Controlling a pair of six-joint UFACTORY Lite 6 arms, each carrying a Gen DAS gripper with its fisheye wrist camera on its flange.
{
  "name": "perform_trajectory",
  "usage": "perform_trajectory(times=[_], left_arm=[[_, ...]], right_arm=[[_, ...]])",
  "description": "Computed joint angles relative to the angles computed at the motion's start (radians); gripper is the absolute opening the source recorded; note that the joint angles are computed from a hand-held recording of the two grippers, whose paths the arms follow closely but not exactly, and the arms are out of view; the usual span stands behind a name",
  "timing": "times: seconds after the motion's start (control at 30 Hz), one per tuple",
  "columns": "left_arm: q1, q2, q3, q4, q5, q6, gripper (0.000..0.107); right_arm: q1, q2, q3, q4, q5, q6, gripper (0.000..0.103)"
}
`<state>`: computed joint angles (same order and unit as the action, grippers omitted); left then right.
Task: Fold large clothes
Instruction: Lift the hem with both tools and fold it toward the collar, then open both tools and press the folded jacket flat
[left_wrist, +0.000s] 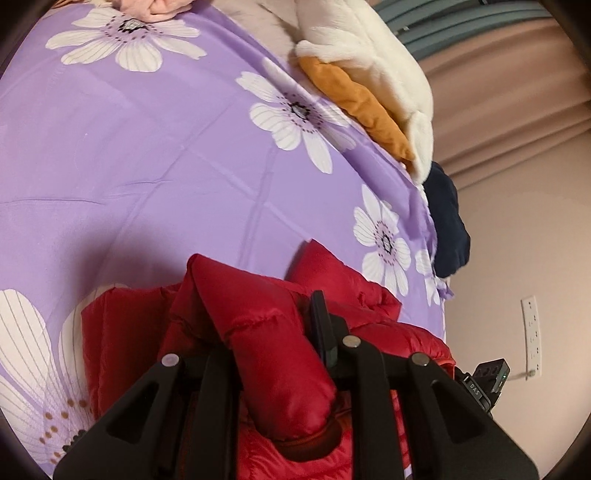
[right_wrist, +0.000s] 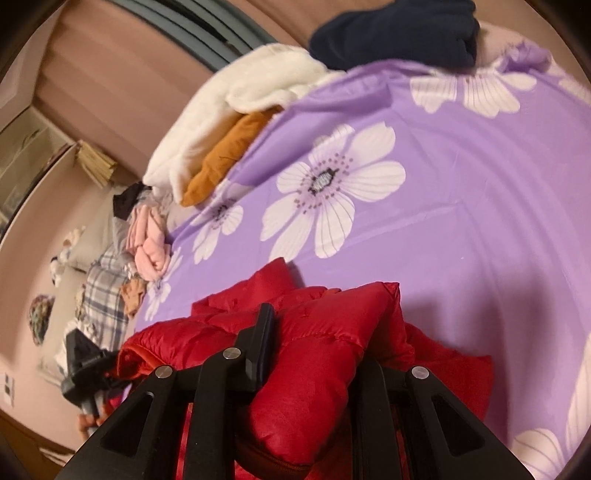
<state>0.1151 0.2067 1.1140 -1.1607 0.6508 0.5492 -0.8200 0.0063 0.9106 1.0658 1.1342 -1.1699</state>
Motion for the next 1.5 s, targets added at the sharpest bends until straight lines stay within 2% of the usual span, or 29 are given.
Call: perform_trajectory(times=[0.13, 0.3, 0.5, 0.53, 0.57, 0.63, 0.67, 0.8, 0.9, 1.03, 1.2, 1.3, 1.4, 1.5], left_arm=[[0.004, 0.047, 0.028, -0.001, -0.004, -0.036, 0.019], [0.021, 0.033, 0.032, -0.011, 0.025, -0.055, 0.022], [0.053, -0.015, 0.038, 0.026, 0.075, -0.104, 0.032], [0.062, -0.026, 0.036, 0.031, 0.076, -0.112, 0.04], [0.067, -0.039, 0.032, 0.042, 0.066, -0.125, 0.055], [0.088, -0.079, 0.022, 0.059, 0.037, -0.15, 0.075], [0.1, -0.101, 0.013, 0.064, 0.022, -0.157, 0.08], [0.121, -0.172, 0.008, 0.151, 0.005, -0.203, 0.081], [0.045, -0.22, -0.003, 0.347, -0.04, -0.312, 0.081], [-0.101, -0.278, -0.055, 0.573, -0.13, -0.433, 0.079], [-0.334, -0.281, -0.122, 0.989, -0.244, -0.737, 0.078], [-0.408, -0.257, -0.156, 1.165, -0.28, -0.878, 0.078], [-0.451, -0.215, -0.187, 1.326, -0.309, -1.017, 0.078], [-0.443, -0.193, -0.216, 1.322, -0.352, -1.001, 0.08]], right_arm=[[0.028, 0.055, 0.048, 0.001, 0.005, 0.074, 0.025], [0.004, 0.074, 0.084, 0.039, 0.102, 0.127, 0.06], [-0.03, 0.022, 0.108, 0.045, 0.126, 0.164, 0.067], [-0.032, 0.02, 0.111, 0.048, 0.123, 0.167, 0.068], [-0.037, 0.014, 0.111, 0.05, 0.121, 0.17, 0.07], [-0.054, -0.01, 0.102, 0.056, 0.115, 0.167, 0.071], [-0.064, -0.023, 0.099, 0.054, 0.109, 0.164, 0.072], [-0.085, -0.084, 0.078, 0.041, 0.075, 0.134, 0.072], [-0.064, -0.164, 0.039, 0.008, 0.02, 0.084, 0.072], [0.028, -0.319, -0.076, -0.064, -0.115, 0.005, 0.072], [0.162, -0.496, -0.256, -0.12, -0.291, -0.061, 0.072], [0.203, -0.578, -0.345, -0.129, -0.372, -0.101, 0.072], [0.274, -0.575, -0.405, -0.161, -0.492, -0.099, 0.072], [0.275, -0.536, -0.442, -0.126, -0.535, -0.15, 0.072]])
